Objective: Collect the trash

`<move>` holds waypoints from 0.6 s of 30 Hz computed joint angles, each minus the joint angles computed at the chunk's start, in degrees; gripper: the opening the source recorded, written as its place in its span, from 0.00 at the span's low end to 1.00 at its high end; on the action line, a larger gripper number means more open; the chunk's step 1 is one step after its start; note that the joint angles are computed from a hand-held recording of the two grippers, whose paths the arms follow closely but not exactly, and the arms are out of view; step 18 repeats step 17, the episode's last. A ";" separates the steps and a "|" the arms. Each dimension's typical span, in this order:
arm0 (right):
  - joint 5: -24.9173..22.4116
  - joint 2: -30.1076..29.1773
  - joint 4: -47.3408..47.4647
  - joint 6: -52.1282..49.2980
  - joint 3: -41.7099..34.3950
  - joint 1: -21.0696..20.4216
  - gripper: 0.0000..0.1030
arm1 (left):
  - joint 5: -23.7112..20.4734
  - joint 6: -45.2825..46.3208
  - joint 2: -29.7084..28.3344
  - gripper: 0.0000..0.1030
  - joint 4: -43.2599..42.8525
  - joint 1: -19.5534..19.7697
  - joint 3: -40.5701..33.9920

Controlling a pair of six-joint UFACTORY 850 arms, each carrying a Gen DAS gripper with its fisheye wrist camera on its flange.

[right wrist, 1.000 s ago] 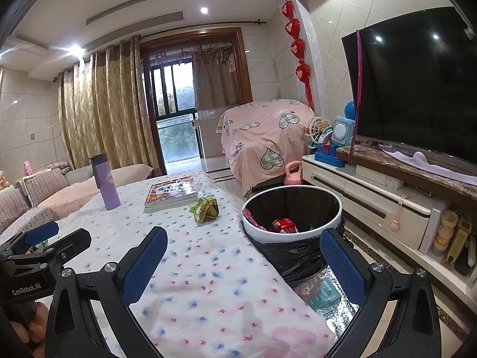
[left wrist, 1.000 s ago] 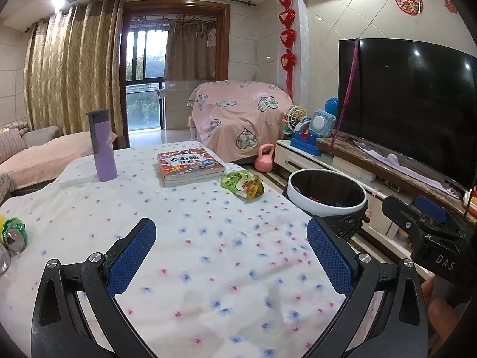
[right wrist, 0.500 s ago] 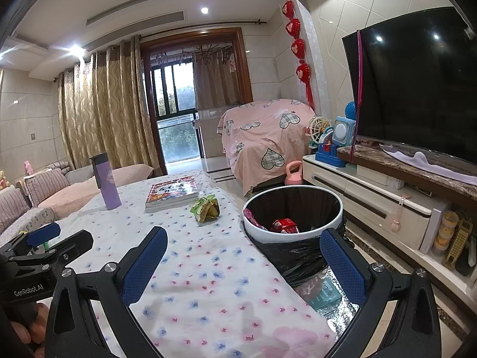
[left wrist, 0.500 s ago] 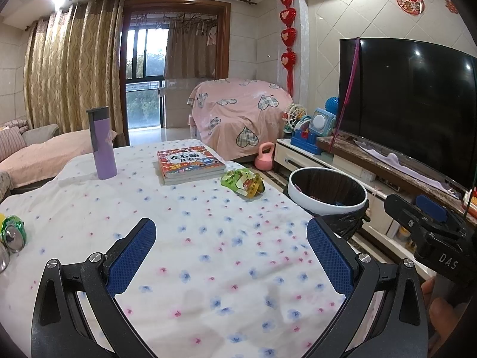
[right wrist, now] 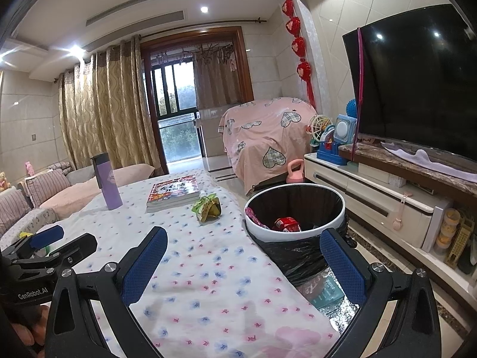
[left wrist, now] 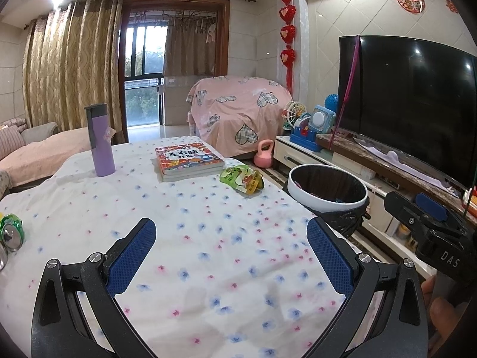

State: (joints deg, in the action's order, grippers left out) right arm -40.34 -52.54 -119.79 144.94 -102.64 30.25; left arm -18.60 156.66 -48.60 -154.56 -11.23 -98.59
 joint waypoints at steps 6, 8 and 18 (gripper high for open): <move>0.26 -0.27 0.39 -0.31 -0.44 0.08 1.00 | 0.20 -0.89 -0.10 1.00 0.98 0.03 -0.12; 0.30 -0.27 0.43 -0.32 -0.45 0.08 1.00 | 0.35 -1.59 -0.18 1.00 1.67 0.08 -0.24; 0.72 -0.67 1.25 -0.82 -0.98 0.32 1.00 | 1.13 -5.47 -0.81 1.00 5.16 0.34 -1.20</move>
